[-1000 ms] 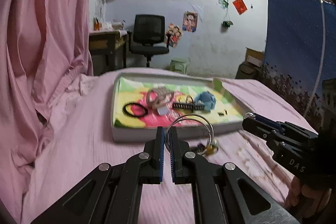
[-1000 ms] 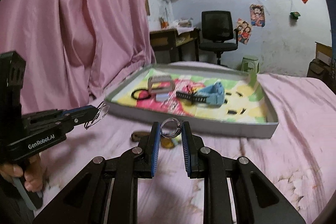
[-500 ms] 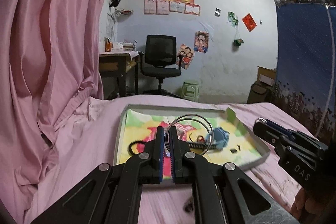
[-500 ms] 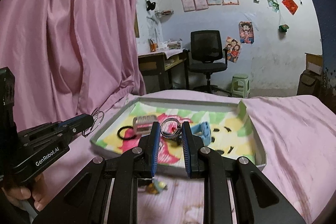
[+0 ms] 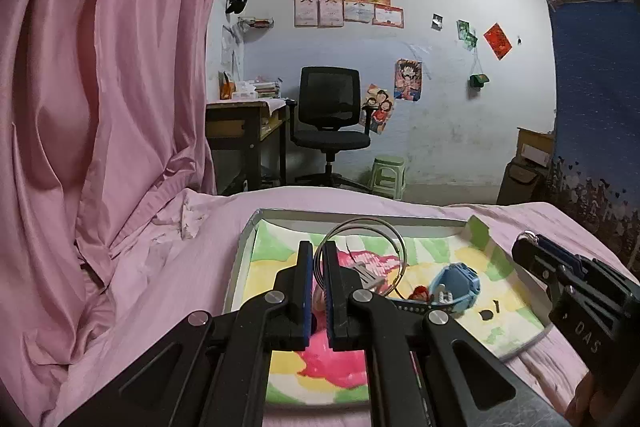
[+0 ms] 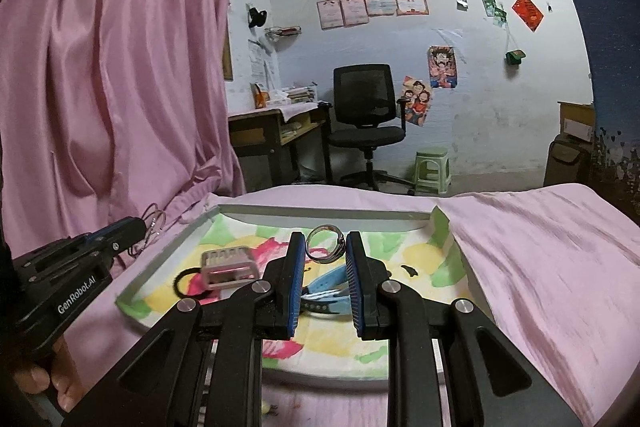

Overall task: Organize jewelry
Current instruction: 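Carry the silver bangle and silver ring into the tray with both tools, then open both tools to drop bangle and ring in the tray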

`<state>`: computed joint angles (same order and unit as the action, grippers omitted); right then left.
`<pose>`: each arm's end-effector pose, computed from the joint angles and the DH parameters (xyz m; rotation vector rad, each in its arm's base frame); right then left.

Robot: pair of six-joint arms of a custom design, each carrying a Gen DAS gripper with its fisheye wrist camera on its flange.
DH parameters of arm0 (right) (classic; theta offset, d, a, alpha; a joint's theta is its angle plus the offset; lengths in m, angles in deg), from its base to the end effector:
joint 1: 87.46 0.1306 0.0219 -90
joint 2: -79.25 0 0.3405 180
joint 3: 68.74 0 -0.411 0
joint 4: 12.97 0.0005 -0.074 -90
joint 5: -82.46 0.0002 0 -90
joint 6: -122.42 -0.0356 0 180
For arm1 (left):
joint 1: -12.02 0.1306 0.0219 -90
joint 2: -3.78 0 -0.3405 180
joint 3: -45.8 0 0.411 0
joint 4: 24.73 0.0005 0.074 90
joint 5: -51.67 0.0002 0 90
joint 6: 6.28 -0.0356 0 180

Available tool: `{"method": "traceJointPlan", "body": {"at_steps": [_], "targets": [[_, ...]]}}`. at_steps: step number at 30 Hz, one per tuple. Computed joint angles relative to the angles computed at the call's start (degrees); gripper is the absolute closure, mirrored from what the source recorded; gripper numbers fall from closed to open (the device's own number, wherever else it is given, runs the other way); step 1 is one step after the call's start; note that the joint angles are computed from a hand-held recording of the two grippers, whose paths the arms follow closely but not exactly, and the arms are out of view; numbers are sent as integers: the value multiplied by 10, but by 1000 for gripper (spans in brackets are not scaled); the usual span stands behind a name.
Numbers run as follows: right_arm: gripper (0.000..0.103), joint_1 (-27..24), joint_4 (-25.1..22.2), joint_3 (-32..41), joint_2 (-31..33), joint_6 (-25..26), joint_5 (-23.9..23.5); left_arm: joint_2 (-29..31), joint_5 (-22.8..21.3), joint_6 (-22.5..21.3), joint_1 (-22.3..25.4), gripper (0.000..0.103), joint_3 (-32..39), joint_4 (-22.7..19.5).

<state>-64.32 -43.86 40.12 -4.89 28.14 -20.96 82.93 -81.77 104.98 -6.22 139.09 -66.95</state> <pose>0.5123 0.2274 0.5282 -0.4729 1.8517 0.5462 0.4295 -0.1163 0.5182 -0.4987 1.8676 0.3238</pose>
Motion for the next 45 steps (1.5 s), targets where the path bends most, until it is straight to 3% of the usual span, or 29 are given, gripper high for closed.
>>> {"method": "traceJointPlan", "body": {"at_steps": [9, 15, 41, 44, 45], "targets": [[85, 8, -24, 43, 45, 18, 17, 45, 52, 36, 32, 98, 40, -48], [85, 10, -64, 86, 80, 21, 16, 66, 92, 63, 50, 98, 60, -90], [85, 14, -150, 138, 129, 31, 9, 93, 175, 114, 80, 97, 92, -167], [80, 14, -150, 138, 129, 30, 9, 91, 177, 119, 80, 94, 91, -170], [75, 14, -147, 136, 127, 28, 8, 89, 178, 121, 80, 90, 90, -169]]}}
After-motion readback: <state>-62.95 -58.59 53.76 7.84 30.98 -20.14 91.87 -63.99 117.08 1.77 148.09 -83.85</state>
